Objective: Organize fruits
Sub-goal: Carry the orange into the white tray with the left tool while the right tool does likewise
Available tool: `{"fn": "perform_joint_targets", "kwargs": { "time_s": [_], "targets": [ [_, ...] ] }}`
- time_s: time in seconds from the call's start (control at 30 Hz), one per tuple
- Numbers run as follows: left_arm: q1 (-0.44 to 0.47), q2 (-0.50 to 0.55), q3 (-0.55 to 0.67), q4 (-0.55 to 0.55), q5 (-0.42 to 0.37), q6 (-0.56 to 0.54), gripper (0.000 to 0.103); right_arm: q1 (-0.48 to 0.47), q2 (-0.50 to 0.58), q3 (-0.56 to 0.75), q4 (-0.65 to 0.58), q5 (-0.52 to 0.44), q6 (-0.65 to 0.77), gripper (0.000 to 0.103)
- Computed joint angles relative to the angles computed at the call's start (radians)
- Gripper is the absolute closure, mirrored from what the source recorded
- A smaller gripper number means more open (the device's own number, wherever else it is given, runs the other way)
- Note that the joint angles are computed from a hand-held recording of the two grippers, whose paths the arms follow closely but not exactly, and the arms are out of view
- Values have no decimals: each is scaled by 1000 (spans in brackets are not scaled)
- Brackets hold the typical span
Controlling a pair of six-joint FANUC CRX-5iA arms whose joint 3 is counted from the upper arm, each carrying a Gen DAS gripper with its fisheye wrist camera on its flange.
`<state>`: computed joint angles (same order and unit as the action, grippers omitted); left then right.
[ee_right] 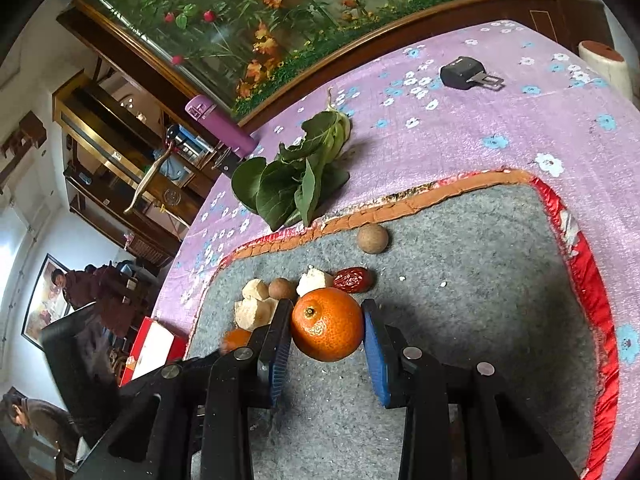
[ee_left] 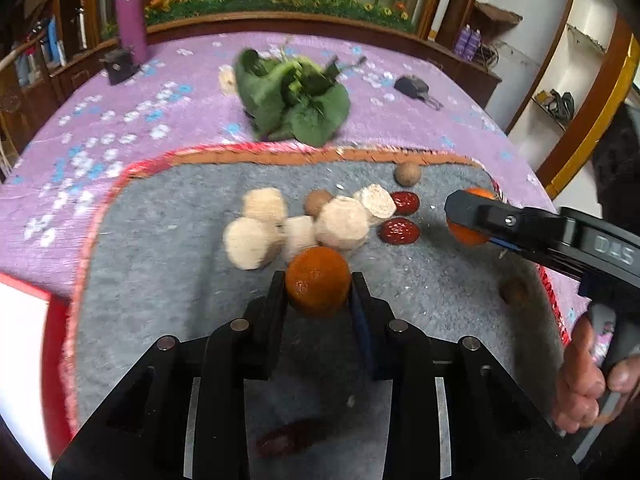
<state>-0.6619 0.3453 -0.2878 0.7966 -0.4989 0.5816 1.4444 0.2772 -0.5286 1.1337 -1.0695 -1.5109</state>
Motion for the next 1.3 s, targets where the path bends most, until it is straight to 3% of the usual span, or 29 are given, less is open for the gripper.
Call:
{"fn": "perform_joint_targets", "kwargs": {
  "time_s": [0.33, 0.47, 0.63, 0.7, 0.83, 1.07, 1.2, 1.3],
  "targets": [
    [97, -258, -315, 354, 198, -345, 73, 10, 38, 41, -15, -67, 60, 69],
    [146, -323, -387, 470, 266, -437, 73, -16, 52, 50, 26, -19, 61, 69],
    [281, -356, -412, 360, 258, -362, 73, -114, 111, 109, 244, 140, 27, 70],
    [324, -348, -400, 274, 248, -284, 73, -155, 156, 181, 289, 201, 85, 70],
    [397, -337, -399, 205, 224, -232, 73, -241, 275, 385, 364, 365, 259, 70],
    [473, -296, -380, 98, 164, -167, 73, -254, 493, 758, 89, 469, 725, 70],
    [493, -289, -370, 37, 159, -132, 73, -231, 588, 944, -152, 422, 990, 69],
    [497, -292, -369, 23, 164, -114, 73, -218, 653, 1088, -312, 336, 1171, 69]
  ]
}}
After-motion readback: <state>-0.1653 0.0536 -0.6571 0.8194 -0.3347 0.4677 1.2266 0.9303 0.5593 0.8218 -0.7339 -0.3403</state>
